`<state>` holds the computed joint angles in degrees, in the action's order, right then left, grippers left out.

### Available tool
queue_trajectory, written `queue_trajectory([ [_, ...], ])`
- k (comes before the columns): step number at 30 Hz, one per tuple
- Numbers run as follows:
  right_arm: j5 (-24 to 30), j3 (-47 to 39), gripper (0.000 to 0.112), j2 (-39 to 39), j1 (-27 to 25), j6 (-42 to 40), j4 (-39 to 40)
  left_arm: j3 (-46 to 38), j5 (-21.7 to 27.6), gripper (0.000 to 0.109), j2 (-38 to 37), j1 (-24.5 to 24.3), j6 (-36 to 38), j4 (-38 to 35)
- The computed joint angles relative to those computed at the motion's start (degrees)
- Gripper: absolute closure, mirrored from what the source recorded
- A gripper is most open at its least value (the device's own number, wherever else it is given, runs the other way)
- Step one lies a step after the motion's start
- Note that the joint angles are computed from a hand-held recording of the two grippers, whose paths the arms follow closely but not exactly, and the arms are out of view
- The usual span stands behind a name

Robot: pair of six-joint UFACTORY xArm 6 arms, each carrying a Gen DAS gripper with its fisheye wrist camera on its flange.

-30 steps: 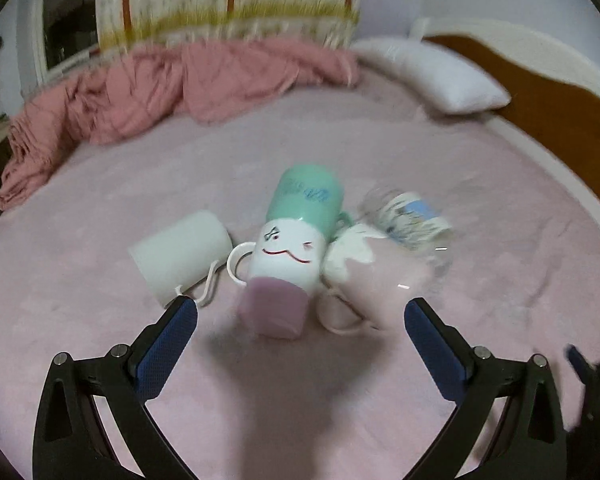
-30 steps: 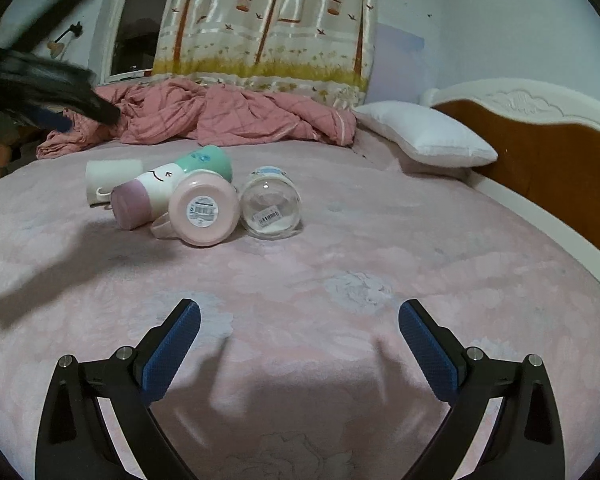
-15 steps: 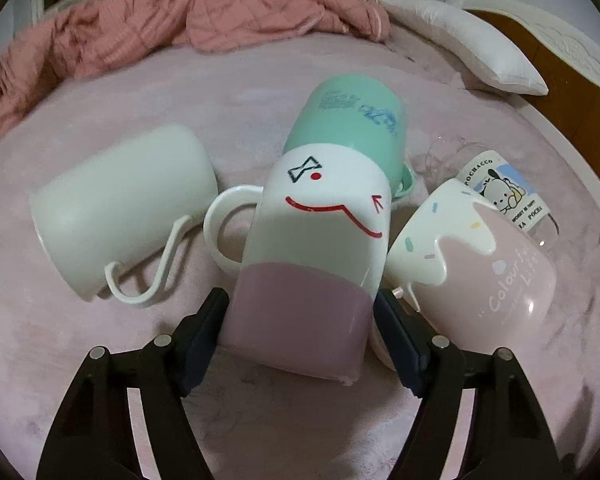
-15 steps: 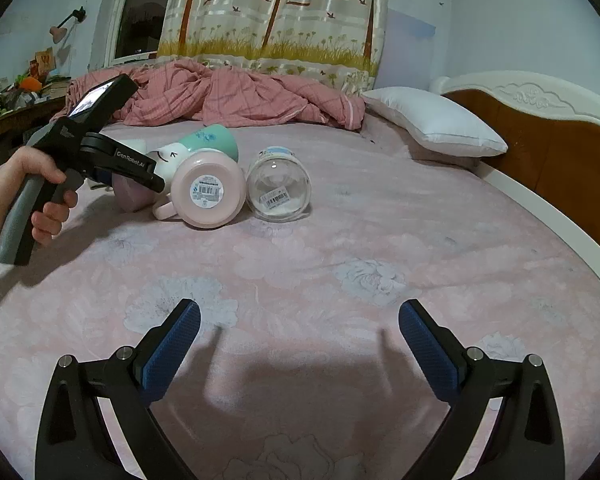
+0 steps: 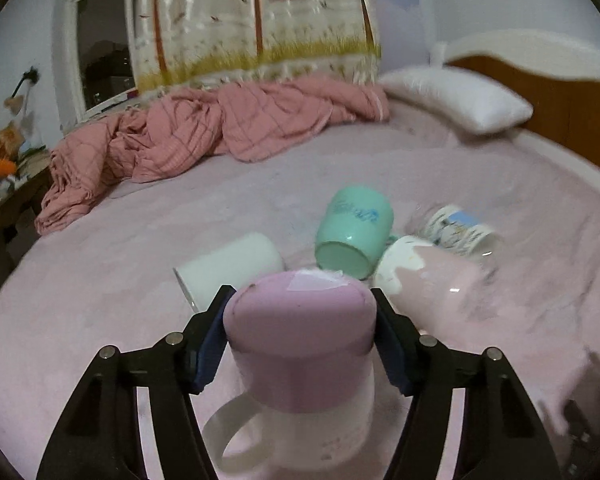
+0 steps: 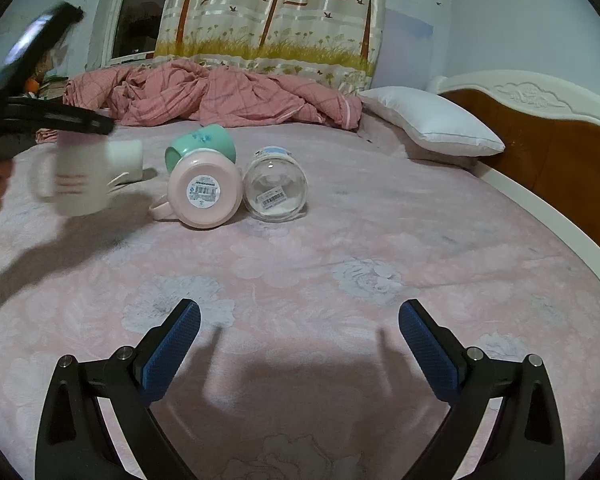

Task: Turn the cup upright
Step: 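Reach the left tool to the pink-lidded white mug and grasp its body, then lift the pink-lidded mug with the left tool toward the right tool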

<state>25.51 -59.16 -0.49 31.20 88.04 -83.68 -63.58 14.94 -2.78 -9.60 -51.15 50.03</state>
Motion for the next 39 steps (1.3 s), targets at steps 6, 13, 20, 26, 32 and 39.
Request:
queue_trajectory([
  [6,0.1,0.1,0.012,0.0,0.1,0.3,-0.2,5.1,-1.7,0.044,-6.1,-2.4,-3.1,1.5],
  [13,0.7,0.4,0.012,-0.4,0.1,1.6,-1.1,4.6,-2.6,0.044,-5.7,-6.1,-2.6,-1.8],
  [20,1.1,1.0,0.012,-1.1,-0.4,4.2,-1.8,7.5,-0.9,0.044,-6.7,-10.2,-17.1,11.2],
  [26,2.1,1.3,0.012,-1.5,0.0,4.6,-2.1,10.5,-2.0,0.043,-6.9,-11.0,-20.2,12.8],
  [32,2.2,1.3,0.012,-1.7,0.1,4.2,-1.6,13.2,-3.3,0.006,-11.7,-9.7,-35.6,26.7],
  [39,2.6,1.7,0.012,-1.9,0.5,4.9,-3.5,20.9,1.1,0.006,-22.3,-9.9,-47.3,38.5],
])
